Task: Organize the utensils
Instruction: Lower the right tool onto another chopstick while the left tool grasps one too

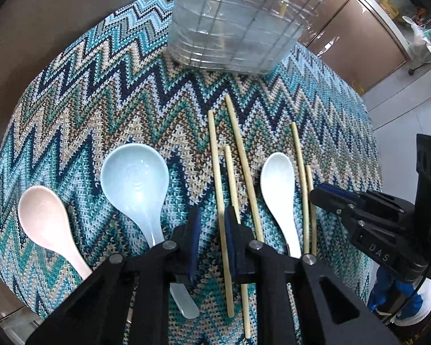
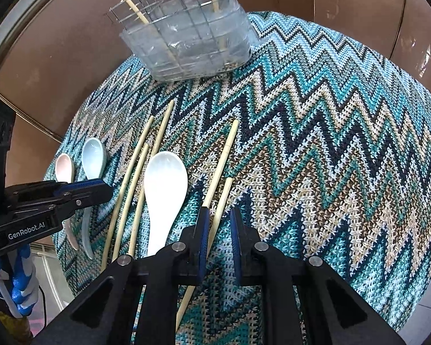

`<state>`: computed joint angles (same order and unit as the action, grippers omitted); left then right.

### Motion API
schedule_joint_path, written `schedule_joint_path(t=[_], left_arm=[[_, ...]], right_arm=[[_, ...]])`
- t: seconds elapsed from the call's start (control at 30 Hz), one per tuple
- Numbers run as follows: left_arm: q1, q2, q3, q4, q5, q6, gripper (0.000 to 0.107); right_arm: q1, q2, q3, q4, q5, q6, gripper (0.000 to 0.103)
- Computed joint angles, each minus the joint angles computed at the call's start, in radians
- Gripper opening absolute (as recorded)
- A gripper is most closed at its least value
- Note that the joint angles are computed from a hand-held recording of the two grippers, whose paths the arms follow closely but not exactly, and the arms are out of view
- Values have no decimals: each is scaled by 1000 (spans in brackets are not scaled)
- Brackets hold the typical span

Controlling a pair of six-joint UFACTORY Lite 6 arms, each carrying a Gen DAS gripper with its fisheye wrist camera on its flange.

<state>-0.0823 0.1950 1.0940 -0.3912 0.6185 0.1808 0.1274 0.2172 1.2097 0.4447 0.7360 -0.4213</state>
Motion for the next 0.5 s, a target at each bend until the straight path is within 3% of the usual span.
schedule_joint_path(t=[0.5], left_arm=[[-47, 224, 204, 97, -1, -118, 15]], right_arm=[[81, 161, 126, -45, -29, 72, 15]])
